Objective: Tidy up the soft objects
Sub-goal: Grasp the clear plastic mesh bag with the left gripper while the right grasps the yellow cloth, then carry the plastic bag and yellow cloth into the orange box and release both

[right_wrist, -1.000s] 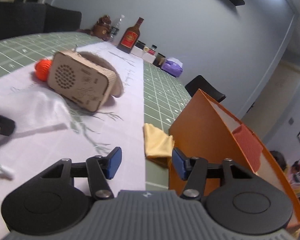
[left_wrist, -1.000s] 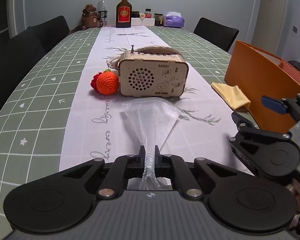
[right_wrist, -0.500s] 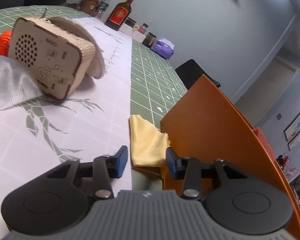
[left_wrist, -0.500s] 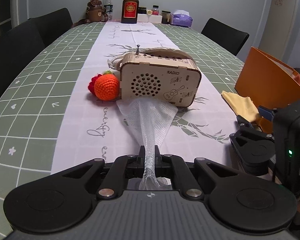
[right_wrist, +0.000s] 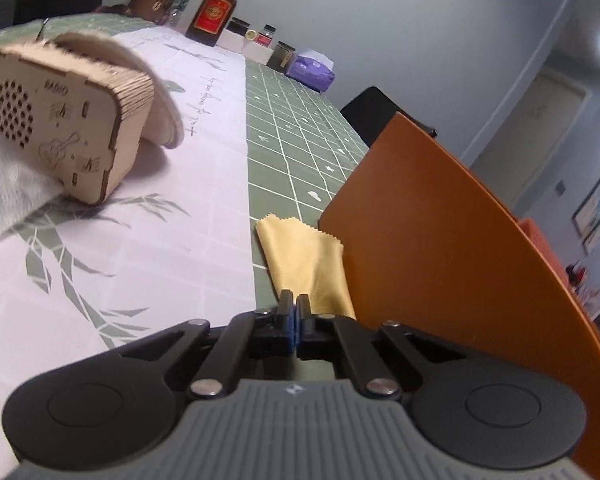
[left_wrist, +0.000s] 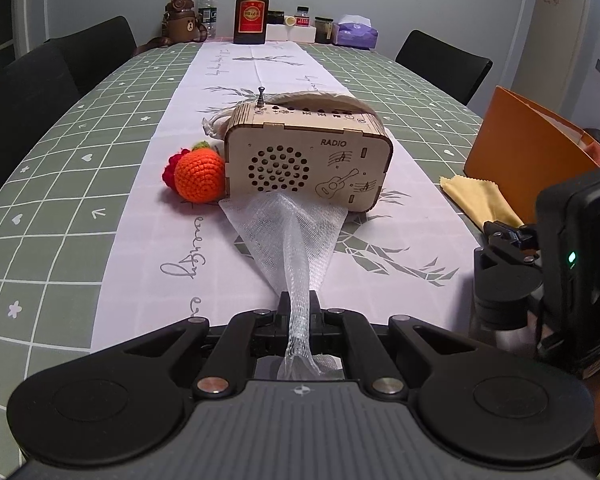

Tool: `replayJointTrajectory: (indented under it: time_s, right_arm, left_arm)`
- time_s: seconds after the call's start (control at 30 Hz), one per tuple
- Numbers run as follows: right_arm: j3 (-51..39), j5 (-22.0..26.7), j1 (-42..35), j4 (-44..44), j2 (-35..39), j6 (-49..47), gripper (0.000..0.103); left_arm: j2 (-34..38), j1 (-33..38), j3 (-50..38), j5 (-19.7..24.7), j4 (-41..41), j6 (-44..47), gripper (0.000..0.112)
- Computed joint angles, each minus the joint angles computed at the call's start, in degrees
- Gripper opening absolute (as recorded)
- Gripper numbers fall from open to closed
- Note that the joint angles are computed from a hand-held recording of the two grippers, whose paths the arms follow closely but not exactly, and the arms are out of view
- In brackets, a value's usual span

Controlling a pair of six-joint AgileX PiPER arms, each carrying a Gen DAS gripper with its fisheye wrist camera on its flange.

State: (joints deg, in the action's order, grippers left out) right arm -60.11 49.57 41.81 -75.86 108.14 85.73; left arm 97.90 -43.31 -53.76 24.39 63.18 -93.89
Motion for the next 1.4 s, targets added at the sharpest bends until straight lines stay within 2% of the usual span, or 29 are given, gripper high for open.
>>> replayJointTrajectory:
  time_s: [0.17, 0.23, 0.37, 0.43, 0.5, 0.53, 0.57, 0.6, 0.73, 0.77, 0.87, 1.03, 1.1, 1.17, 1.23, 1.4]
  right_arm:
    - [3.06, -6.48, -1.39, 0.2, -4.33, 5.14, 0.0]
    - [4.07, -5.9, -0.25, -2.16, -5.09, 8.27, 0.0]
    - [5.01, -9.27, 0.08, -2.86, -7.99, 10.85, 0.0]
    - [4.04, -7.47, 1.08, -2.92, -7.3, 9.74, 0.0]
    - [3.7, -6.25, 0.71, -3.36, -6.79, 12.87, 0.001]
    - [3.76, -6.38, -0.02, -3.34, -6.94, 14.45, 0.009]
    - [3.55, -6.97, -0.73, -2.93, -6.93, 14.71, 0.033]
    - [2.93, -7.25, -1.26, -2.1, -6.57, 13.77, 0.045]
    - [2.34, -7.89, -1.15, -3.16, -5.09, 14.4, 0.058]
    - [2.25, -8.29, -1.26, -3.03, -4.78, 14.95, 0.059]
    - [0.31, -10.0, -2.73, 1.22, -3.2, 12.56, 0.057]
    - [0.98, -12.63, -4.55, 1.64, -3.55, 17.85, 0.05]
    - [1.17, -12.33, -4.78, 1.4, -3.58, 19.29, 0.038]
    - [1.59, -11.73, -4.71, 0.38, -3.6, 20.09, 0.02]
    - [2.3, -11.91, -5.29, -0.23, -4.08, 20.98, 0.011]
    - [4.26, -14.55, -6.26, -2.81, -5.45, 21.29, 0.004]
  left_arm:
    - [-1.01, -0.15, 0.99, 0.44, 0.43, -1.0, 0.005]
    - [-1.53, -0.32, 1.54, 0.85, 0.8, -1.66, 0.005]
    - [-2.41, -0.2, 2.63, 1.14, 1.16, -2.78, 0.005]
    - [-2.75, -0.06, 2.9, 1.37, 1.16, -2.99, 0.006]
    - [-3.23, -0.15, 3.45, 1.55, 2.5, -4.34, 0.006]
    - [-3.36, -0.01, 3.68, 1.47, 2.98, -4.8, 0.006]
    - [-3.36, 0.11, 3.72, 1.4, 3.08, -4.93, 0.006]
    - [-3.33, 0.31, 3.76, 1.21, 3.17, -5.01, 0.006]
    - [-3.12, 0.31, 3.9, 0.54, 4.84, -6.65, 0.006]
    - [-3.15, 0.3, 4.0, 0.39, 5.23, -7.04, 0.006]
    - [-3.2, 0.27, 4.3, 0.38, 5.26, -7.24, 0.006]
    - [-3.42, 0.6, 4.61, 0.69, 4.86, -7.2, 0.006]
    - [-3.55, 0.46, 4.67, 0.82, 5.01, -7.28, 0.006]
    - [-3.45, 0.27, 4.58, 0.89, 4.9, -7.14, 0.006]
    - [-3.21, 0.13, 4.33, 0.95, 4.55, -6.72, 0.006]
    - [-3.2, -0.62, 3.95, 1.66, 3.95, -6.14, 0.006]
